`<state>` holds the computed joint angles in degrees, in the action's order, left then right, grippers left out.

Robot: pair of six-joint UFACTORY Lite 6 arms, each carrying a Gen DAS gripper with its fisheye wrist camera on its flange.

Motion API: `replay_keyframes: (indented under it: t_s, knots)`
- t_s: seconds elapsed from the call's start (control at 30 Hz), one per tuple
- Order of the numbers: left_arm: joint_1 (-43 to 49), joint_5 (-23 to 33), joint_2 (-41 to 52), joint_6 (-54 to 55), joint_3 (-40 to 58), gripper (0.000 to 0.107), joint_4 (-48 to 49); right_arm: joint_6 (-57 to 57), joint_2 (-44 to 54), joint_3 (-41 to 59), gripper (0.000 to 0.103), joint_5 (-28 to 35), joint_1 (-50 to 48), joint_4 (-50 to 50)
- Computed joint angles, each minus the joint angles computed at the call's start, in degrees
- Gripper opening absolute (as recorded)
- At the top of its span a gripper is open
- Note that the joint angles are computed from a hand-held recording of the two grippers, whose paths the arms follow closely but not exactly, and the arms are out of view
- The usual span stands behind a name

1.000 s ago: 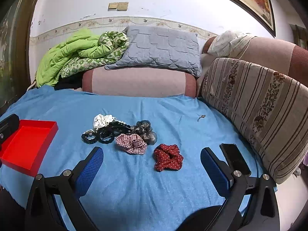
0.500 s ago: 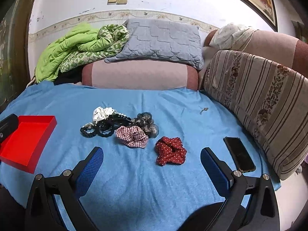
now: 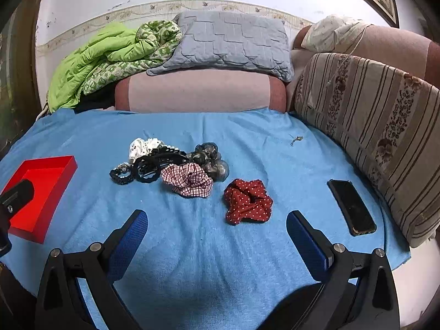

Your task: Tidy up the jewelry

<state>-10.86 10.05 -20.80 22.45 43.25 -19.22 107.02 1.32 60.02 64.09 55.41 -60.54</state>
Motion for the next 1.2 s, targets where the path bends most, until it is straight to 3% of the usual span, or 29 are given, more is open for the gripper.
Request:
replay_keyframes:
  t_s: [0.27,0.83,1.0,1.2]
  knots:
    - [-1.6,1.6,4.0,0.0,1.3,0.092,0.5,0.2,-0.3,-1.8,0.102,-2.8,-2.2,0.6]
    - [-5.5,1.7,11.6,-12.4,5.4,0.091,12.5,-1.3,-1.8,-5.7,0.102,-10.2,-8.4,0.2]
    - [-4.0,2.4,15.8,-10.5,9.0,0.091,10.2,-2.7,-3.6,-7.5,0.102,-13.8,-12.5,-0.4]
    - [-2.0,7.7,24.1,1.5,18.2,0.066,-1.7,-5.8,-5.9,-9.5,0.101,-21.6,-21.6,-0.4]
